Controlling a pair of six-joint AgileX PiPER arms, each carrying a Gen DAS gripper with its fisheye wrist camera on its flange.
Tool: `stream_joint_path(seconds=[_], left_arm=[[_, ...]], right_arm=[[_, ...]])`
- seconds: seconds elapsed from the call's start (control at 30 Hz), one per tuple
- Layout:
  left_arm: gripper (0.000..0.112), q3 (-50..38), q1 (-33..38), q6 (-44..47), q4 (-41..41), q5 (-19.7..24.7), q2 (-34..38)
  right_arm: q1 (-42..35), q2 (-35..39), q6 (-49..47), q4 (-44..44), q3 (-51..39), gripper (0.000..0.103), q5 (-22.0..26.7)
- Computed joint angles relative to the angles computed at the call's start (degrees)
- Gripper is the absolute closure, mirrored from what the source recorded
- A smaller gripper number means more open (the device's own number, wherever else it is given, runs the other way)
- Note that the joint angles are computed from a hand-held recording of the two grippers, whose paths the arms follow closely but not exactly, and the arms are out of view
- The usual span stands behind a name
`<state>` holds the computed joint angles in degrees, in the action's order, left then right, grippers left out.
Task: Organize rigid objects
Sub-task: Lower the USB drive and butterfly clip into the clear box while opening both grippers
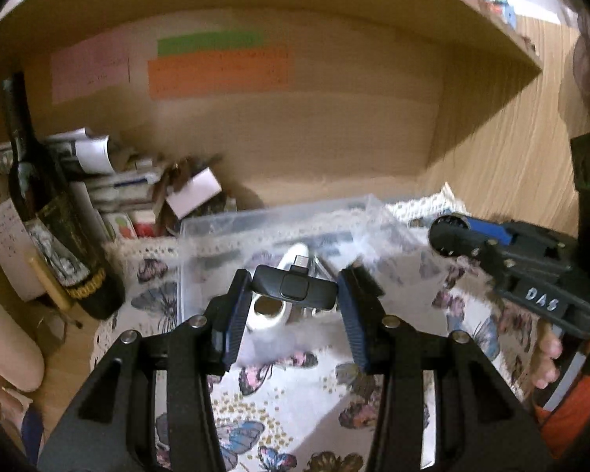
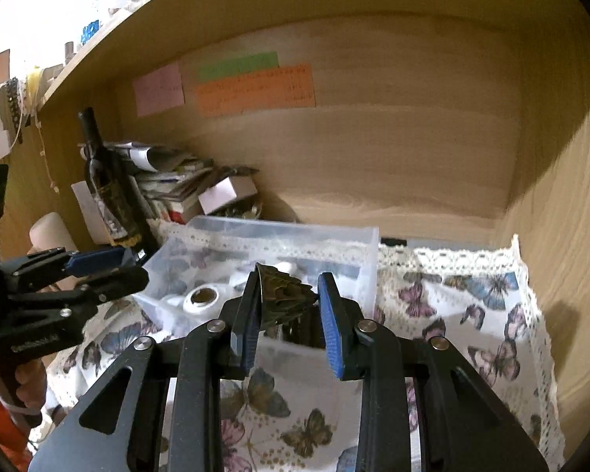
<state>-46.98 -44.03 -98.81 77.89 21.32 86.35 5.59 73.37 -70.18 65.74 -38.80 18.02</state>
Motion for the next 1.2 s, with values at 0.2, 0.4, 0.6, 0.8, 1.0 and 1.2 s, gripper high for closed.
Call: stream_joint_path(seconds=[0.2,0.4,0.6,0.8,1.0,1.2], left_arm=[[0.068,-3.29,0.97,1.22,0.11,-0.79,2.14],[0.068,-7.59,3.22,7.48,-5.4,-3.24,8.17],[0.068,-10.84,5.66,17.49,-15.27,-6.44,14.35],[0.068,-12.58,7.59,29.84,-27.4,-9.25,17.94],[0.068,-12.42,7.9,33.15,-31.17,-9.28,17.54],[0.064,-7.94,6.26,16.15,-14.65,-8.01,11.51]], right_arm=[[2.19,3.27,1.15,-1.79,-2.92,0.077,-2.07],[3.48,8.73,1.05,-1.49,-4.82,0.077,-3.1],[4.26,15.14,5.0,-5.11,-7.12,0.077,-3.45],[5.17,18.78,11.68,-11.88,-8.89,0.077,-3.4],[5.34,17.65,12.78,-13.33,-8.6,0.077,-3.47],[4.88,13.05,11.5,-11.88,-6.88,0.076,-3.15]])
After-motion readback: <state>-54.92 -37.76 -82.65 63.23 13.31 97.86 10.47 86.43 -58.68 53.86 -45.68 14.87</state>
